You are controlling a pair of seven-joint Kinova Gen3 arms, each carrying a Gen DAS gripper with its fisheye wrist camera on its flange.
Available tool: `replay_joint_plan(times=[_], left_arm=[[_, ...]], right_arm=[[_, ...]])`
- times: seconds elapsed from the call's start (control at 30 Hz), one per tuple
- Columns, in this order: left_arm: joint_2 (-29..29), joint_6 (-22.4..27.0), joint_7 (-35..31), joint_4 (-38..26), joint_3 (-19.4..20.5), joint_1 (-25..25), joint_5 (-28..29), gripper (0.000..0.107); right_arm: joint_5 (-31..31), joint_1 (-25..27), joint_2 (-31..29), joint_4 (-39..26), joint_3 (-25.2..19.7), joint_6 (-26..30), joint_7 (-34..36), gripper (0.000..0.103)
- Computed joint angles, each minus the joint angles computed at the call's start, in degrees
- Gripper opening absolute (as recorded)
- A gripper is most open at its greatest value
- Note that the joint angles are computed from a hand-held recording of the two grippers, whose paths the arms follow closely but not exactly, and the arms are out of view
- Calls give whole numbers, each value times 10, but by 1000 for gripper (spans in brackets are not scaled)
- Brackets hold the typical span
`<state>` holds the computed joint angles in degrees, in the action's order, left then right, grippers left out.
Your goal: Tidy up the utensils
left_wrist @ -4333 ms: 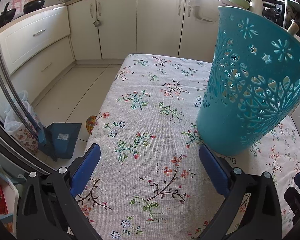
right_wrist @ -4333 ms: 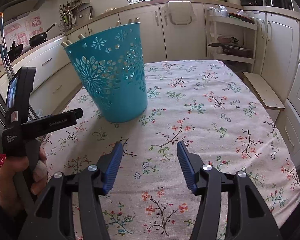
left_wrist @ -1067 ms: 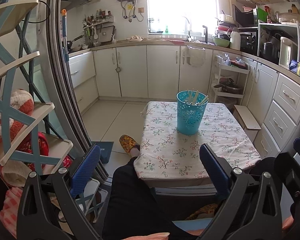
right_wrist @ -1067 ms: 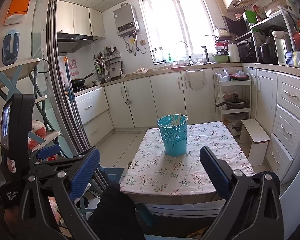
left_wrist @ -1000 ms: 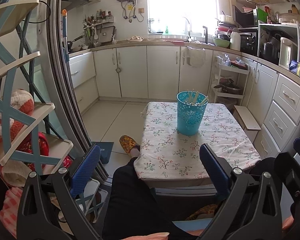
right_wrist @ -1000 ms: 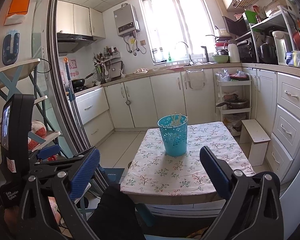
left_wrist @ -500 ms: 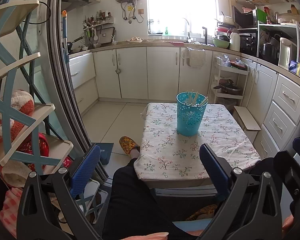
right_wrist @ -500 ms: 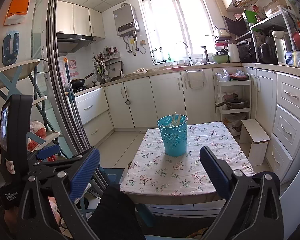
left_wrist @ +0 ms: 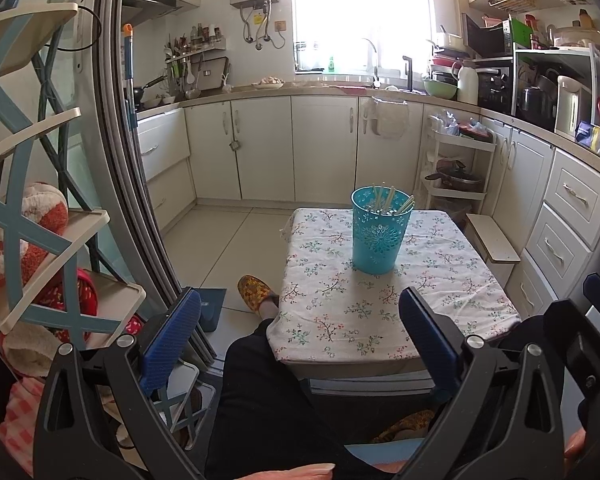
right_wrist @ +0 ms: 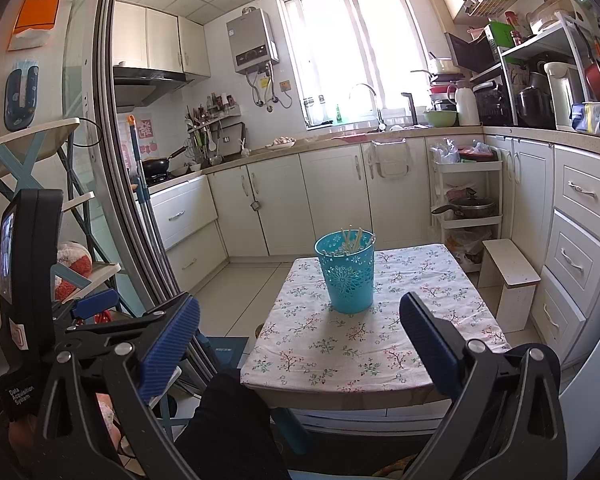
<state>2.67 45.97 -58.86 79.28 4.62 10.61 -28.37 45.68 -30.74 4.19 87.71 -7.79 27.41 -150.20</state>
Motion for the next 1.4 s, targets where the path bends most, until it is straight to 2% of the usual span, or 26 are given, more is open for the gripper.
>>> replay_joint_plan(times=[0.6, 1.4], left_arm=[[-14, -23, 13, 20, 6, -4, -20, 95], [-16, -25, 14, 24, 9, -8, -19, 95]], right_arm=[[34, 4, -9, 18, -4, -15, -34, 96], [39, 5, -9, 18, -8, -14, -37, 96]])
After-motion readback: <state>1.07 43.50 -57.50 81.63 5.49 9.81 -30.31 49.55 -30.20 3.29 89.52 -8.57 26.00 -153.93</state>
